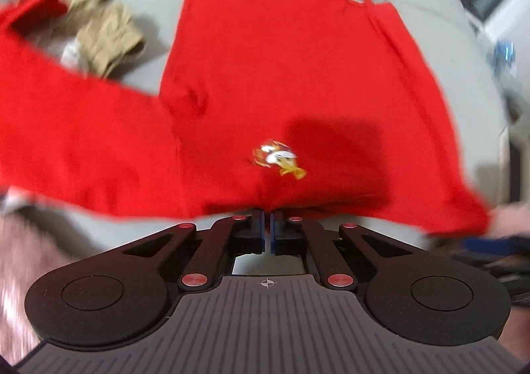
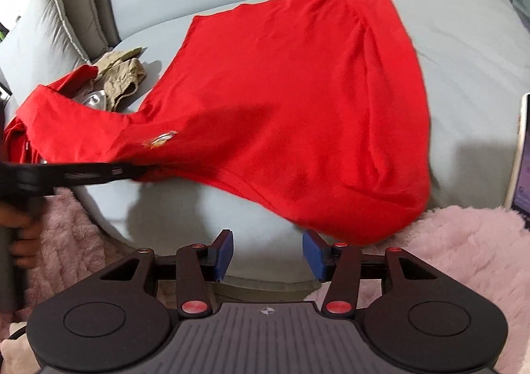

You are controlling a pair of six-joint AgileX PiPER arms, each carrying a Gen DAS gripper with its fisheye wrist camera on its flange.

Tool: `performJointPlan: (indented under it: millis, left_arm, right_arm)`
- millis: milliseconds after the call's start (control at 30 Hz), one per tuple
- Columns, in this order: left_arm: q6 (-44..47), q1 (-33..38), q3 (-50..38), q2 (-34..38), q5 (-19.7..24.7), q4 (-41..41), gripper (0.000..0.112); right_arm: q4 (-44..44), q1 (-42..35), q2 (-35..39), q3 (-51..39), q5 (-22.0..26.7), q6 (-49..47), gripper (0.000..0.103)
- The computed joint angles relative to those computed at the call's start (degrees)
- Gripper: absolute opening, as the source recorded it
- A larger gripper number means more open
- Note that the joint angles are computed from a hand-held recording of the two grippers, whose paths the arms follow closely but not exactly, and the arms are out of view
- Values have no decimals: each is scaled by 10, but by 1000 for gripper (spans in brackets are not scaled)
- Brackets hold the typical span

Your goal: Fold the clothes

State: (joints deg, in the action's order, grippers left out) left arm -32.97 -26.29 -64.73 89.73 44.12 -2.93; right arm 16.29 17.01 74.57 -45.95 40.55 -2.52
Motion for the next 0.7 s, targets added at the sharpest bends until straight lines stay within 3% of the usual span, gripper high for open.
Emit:
performJointPlan:
  millis: [133, 200, 300, 433, 567, 700]
  left_arm:
    - [111, 60, -58, 14, 175, -120, 3]
    - [128, 45, -41, 8, 213, -86, 6]
    - [100, 22, 5, -33, 186, -30, 12]
    - [80, -12, 62, -97, 76, 2, 53]
    - [54, -42, 56, -68, 21, 41, 60]
    - [26, -50, 32, -5, 25, 44, 60]
  right_arm:
    - [-39, 12, 3, -6, 11, 34, 55]
    - [-55, 20, 6, -11, 17, 46, 55]
    - [-70, 32, 7, -14, 17, 54, 59]
    - [-97, 47, 33, -28, 29, 44, 64]
    - [-146, 56, 79, -51, 39, 63, 64]
    - [-198, 70, 90, -46, 3, 85, 63]
